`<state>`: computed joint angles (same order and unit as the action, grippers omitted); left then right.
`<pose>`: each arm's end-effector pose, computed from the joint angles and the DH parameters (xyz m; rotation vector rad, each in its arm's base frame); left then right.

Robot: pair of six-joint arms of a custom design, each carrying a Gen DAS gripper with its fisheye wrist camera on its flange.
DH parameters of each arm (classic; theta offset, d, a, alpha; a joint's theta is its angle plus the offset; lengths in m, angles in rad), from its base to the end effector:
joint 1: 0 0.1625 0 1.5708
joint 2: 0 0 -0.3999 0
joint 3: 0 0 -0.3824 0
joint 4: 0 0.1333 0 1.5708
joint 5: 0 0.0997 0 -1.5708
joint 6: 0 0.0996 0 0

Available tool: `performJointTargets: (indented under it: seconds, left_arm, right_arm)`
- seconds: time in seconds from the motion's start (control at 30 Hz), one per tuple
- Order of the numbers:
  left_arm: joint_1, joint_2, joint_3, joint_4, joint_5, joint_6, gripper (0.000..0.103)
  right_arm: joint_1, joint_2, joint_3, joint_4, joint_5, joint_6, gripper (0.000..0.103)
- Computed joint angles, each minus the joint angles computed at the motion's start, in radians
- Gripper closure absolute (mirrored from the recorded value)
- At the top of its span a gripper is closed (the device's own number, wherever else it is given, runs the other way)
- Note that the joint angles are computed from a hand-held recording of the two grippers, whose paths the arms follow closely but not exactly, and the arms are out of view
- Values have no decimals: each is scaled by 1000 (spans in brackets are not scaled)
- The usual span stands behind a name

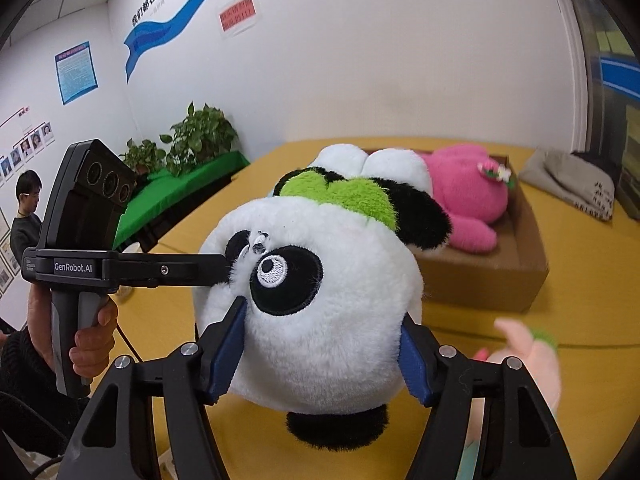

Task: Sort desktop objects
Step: 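Lift the panda plush with both grippers over the box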

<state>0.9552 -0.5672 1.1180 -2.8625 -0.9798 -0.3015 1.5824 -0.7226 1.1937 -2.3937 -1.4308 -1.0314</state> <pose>-0.3035 -0.7560 0.1835 0.1051 2.6678 -1.2806 0.1561 -0.7665 0.1952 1.5459 -2.6146 0.5751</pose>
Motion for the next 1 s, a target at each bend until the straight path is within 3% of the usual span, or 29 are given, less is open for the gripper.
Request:
performJointTargets:
  seconds: [0.27,0.43,0.8,0.9,1.0]
  left_arm:
    - [-1,117,-359,101,34,239,56]
    - [-10,135,-409,51,38,333,56]
    - [2,145,-438,36,18,354,56]
    - [16,173,-493,75,21,342,56]
    - [51,230,-618,170,2,305,56]
  right_arm:
    - [54,113,-262,32,86,-14,31]
    - [81,118,-281,-31,110,-21,31]
    - [106,104,-231,-114,97,-19,30]
    - [108,132,-277,-92,85,-12,30]
    - [100,195,-379,-28,77,-4,30]
